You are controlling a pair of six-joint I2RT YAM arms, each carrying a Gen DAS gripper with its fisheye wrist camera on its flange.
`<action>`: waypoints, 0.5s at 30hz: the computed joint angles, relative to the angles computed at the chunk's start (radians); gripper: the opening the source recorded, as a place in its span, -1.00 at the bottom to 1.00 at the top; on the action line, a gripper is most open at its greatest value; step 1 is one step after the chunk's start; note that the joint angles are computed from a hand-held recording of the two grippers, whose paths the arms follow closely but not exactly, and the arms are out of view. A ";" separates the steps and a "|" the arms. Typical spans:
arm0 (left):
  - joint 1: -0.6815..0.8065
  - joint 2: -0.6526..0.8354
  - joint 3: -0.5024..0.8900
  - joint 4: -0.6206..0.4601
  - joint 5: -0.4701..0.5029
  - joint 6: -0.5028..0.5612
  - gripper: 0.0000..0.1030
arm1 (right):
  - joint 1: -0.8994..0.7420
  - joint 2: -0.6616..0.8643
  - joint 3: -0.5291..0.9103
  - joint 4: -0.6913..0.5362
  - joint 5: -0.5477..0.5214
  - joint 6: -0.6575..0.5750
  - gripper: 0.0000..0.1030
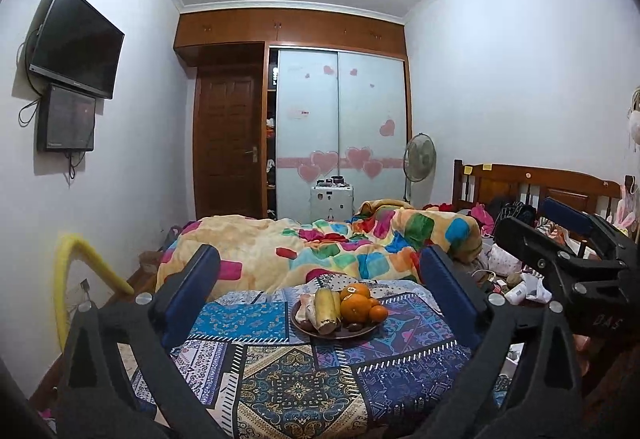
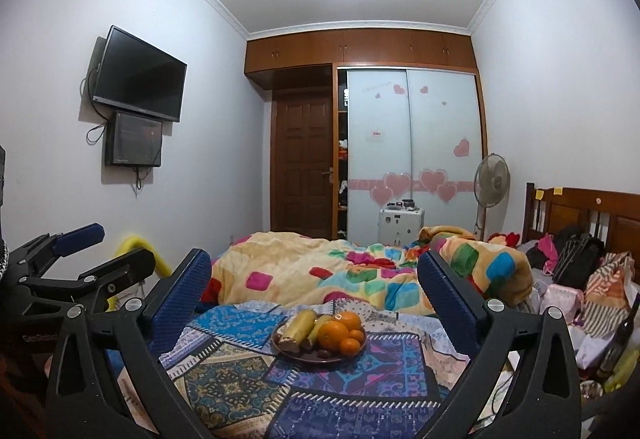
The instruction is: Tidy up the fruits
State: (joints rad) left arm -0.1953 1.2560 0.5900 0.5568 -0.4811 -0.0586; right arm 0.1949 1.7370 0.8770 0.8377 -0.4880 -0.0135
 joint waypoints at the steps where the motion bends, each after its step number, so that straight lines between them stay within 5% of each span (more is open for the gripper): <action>1: 0.000 0.001 -0.001 0.004 0.000 0.000 0.97 | -0.001 -0.001 -0.002 -0.001 -0.002 0.001 1.00; 15: -0.006 0.011 -0.024 0.044 0.000 0.007 0.99 | -0.003 0.005 0.008 -0.017 0.005 0.000 1.00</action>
